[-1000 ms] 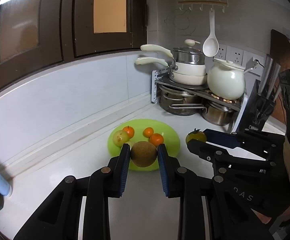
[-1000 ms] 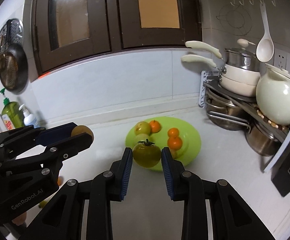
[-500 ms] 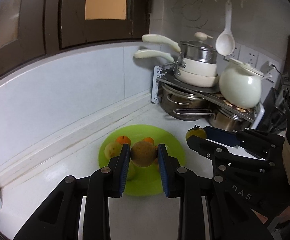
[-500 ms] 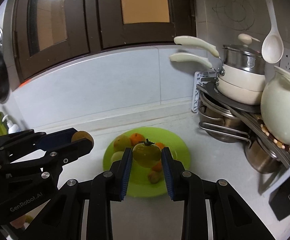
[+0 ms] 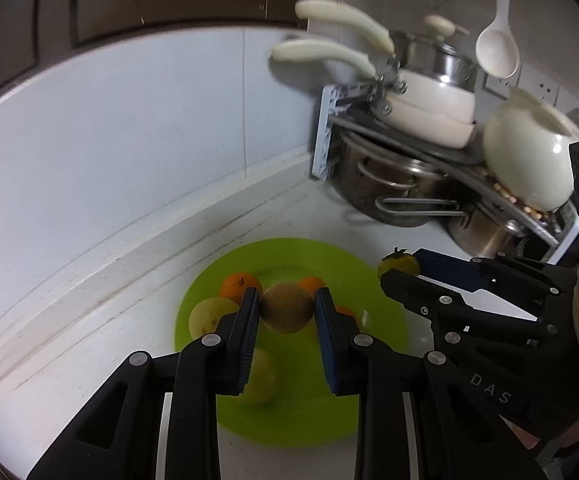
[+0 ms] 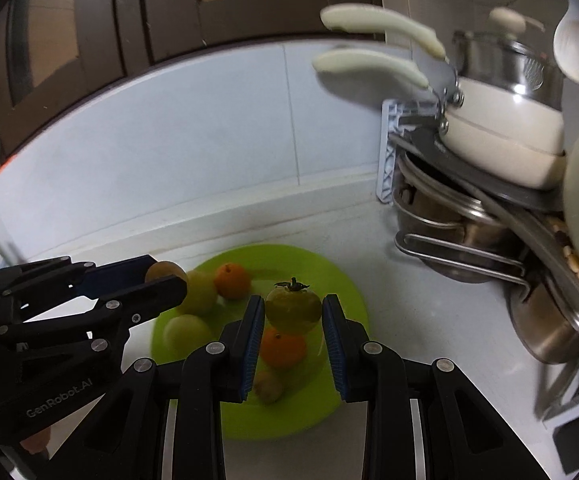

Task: Organize fruits
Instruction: 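Lift and carry both fruits in the grippers over the plate, then open the left gripper on the brown fruit while the right gripper releases the green tomato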

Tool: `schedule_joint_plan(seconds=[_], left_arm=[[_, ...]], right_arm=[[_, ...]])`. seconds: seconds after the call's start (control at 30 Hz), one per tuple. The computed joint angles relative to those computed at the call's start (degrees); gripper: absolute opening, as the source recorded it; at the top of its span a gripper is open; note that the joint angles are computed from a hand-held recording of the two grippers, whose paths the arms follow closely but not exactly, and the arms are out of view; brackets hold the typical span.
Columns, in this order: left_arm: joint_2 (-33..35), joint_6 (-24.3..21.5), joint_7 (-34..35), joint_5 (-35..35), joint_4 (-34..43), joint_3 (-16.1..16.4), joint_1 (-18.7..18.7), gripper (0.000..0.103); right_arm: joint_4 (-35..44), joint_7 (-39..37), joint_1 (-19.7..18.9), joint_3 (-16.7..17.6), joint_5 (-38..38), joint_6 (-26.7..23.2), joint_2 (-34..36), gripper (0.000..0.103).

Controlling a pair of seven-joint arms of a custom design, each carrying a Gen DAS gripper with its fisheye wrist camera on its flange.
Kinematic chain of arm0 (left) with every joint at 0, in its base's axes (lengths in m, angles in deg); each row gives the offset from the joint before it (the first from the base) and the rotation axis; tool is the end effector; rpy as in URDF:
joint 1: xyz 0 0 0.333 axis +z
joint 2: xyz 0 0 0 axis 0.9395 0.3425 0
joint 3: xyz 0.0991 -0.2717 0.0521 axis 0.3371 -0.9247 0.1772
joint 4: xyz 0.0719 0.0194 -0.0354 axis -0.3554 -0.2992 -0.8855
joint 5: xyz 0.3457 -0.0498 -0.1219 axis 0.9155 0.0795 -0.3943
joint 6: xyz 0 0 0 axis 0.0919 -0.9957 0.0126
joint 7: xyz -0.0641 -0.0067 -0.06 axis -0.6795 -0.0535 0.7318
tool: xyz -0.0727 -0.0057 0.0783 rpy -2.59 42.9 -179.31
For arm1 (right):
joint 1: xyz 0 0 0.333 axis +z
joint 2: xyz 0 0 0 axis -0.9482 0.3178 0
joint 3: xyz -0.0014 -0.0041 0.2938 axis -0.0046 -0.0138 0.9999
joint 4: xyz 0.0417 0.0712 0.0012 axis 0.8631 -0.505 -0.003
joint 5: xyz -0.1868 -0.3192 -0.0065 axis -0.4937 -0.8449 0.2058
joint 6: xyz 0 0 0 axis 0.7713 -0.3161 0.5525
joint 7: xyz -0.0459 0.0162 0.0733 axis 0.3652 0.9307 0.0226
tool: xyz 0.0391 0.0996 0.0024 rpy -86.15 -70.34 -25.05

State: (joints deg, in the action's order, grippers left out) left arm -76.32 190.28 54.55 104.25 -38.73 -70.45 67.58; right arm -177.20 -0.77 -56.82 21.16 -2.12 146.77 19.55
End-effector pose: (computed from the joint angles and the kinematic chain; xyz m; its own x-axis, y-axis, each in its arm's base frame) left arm 0.5706 -0.1160 0.4737 0.0633 -0.9959 0.0644 -0.6950 -0.0903 -0.7133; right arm 0.6205 0.2323 0.4627 0.5665 -0.8202 -0.0791 -0.5833 -0.3313 -0.7417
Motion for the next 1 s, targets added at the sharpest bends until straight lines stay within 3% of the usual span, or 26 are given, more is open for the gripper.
schedule_joint_plan(seconds=[0.33,1.0], left_arm=[[6.74,-2.22,6.15,-5.79,5.42,-0.08,0.09,0.028],[8.15,-2.97,4.06,-2.89,6.49,1.55,-1.08,0.031]], right_arm=[[7.99,5.54,0.87,-1.80,-5.84,-2.99,7.76,0.031],[12.33,7.98,0.73,-1.31,-9.37,-5.18,11.77,0.032]])
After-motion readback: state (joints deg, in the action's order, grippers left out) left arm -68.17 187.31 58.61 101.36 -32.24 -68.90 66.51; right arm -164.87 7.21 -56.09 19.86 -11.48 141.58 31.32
